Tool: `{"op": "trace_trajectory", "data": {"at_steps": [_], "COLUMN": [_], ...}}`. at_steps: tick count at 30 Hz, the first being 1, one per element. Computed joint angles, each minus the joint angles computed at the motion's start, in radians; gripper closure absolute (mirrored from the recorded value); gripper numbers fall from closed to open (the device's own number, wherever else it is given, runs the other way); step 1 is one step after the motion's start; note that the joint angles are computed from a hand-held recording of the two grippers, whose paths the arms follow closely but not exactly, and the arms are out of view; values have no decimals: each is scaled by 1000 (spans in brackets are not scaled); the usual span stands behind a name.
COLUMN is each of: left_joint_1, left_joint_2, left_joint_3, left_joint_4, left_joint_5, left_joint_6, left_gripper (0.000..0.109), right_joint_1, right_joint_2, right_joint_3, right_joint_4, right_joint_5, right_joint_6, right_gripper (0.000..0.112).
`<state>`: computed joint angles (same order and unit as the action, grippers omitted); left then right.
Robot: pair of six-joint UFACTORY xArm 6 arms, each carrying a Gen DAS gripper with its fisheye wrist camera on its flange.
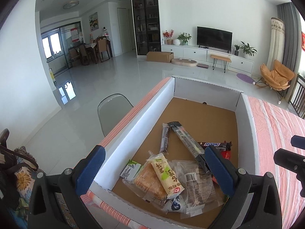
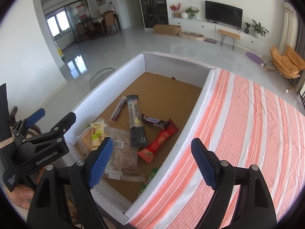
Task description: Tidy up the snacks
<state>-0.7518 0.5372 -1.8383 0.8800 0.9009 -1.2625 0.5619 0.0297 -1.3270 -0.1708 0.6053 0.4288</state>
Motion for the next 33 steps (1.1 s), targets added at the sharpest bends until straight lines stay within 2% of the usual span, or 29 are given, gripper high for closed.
{"op": "trace_trajectory", "data": {"at_steps": [10, 14, 22, 26, 33], "left_joint_1": [3, 9, 11, 19, 9], "left_joint_2": [7, 33, 29, 6, 7], "left_joint_3": [-28, -74, -58, -27, -45], "left_joint_4": [-49, -112, -105, -135, -133], "left_joint_5": [27, 82, 68, 9, 33], "left_joint_6": [74, 123, 123, 126, 129], "left_gripper": [6, 6, 6, 6, 6], "right_joint_1": [18, 24, 35, 34, 37], "right_joint_2": [24, 37, 40, 44, 51], "right_joint_3": [-33, -46, -55, -59, -70], "right_joint_4": [-52, -50, -76, -80, -91], "right_joint_5": [43, 50, 53, 57, 63], "right_joint_6": [21, 13, 15, 28, 30], "right_gripper": [26, 26, 26, 26, 26]}}
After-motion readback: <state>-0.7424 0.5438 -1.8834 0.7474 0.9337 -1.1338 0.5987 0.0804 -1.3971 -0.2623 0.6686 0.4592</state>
